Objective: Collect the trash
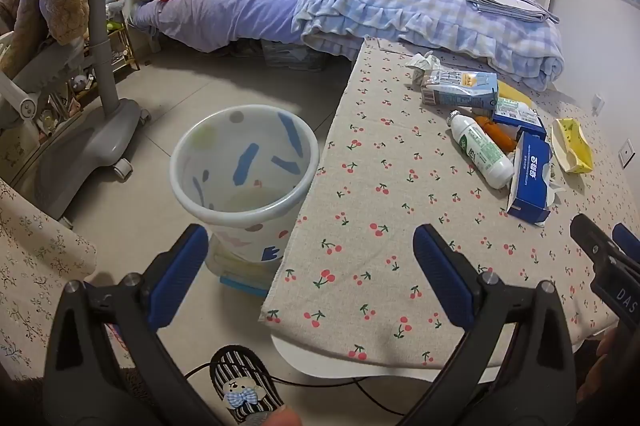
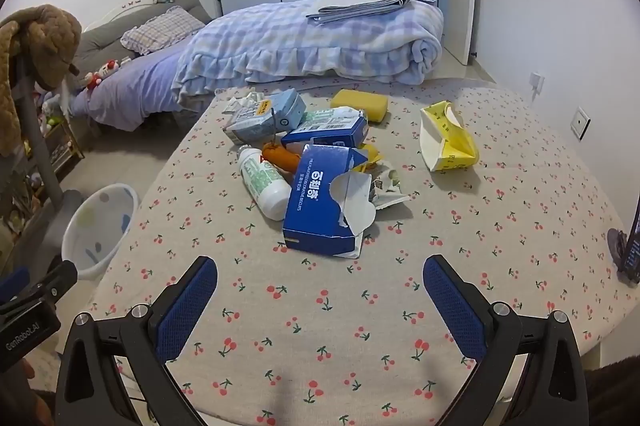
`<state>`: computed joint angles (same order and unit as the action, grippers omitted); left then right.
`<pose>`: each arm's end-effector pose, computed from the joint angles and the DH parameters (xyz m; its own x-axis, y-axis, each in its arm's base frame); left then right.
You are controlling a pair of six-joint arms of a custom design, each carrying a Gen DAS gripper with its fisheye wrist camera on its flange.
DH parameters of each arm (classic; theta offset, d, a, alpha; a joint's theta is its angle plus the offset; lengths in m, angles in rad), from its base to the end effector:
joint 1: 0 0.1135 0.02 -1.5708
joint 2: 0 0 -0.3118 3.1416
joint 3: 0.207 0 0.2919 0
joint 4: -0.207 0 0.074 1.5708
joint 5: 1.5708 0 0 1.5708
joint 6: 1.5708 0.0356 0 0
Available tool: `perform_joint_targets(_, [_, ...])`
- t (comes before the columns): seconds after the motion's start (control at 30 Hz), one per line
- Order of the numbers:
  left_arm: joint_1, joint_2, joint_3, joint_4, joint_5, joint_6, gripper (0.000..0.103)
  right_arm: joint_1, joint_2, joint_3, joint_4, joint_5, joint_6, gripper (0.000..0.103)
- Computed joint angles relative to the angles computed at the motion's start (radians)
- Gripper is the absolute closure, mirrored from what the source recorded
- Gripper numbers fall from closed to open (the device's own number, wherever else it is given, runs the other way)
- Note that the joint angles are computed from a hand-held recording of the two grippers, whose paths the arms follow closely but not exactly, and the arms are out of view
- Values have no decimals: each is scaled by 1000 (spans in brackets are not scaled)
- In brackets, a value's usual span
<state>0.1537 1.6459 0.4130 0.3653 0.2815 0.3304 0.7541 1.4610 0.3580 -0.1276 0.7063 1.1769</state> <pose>0.2631 0.0307 0.0923 -0.7031 0.2064 -0.6804 0.2734 0.9619 0.0094 0.1630 0.1214 0.1002 -0.5989 0.4013 -0.6930 0.4952 0.8657 0.0733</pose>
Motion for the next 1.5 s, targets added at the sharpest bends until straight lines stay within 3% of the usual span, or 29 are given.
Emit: perform_joint_targets(1.5, [9,1,-5,2,4,6,1,-2,3,-1,7,-8,7,0])
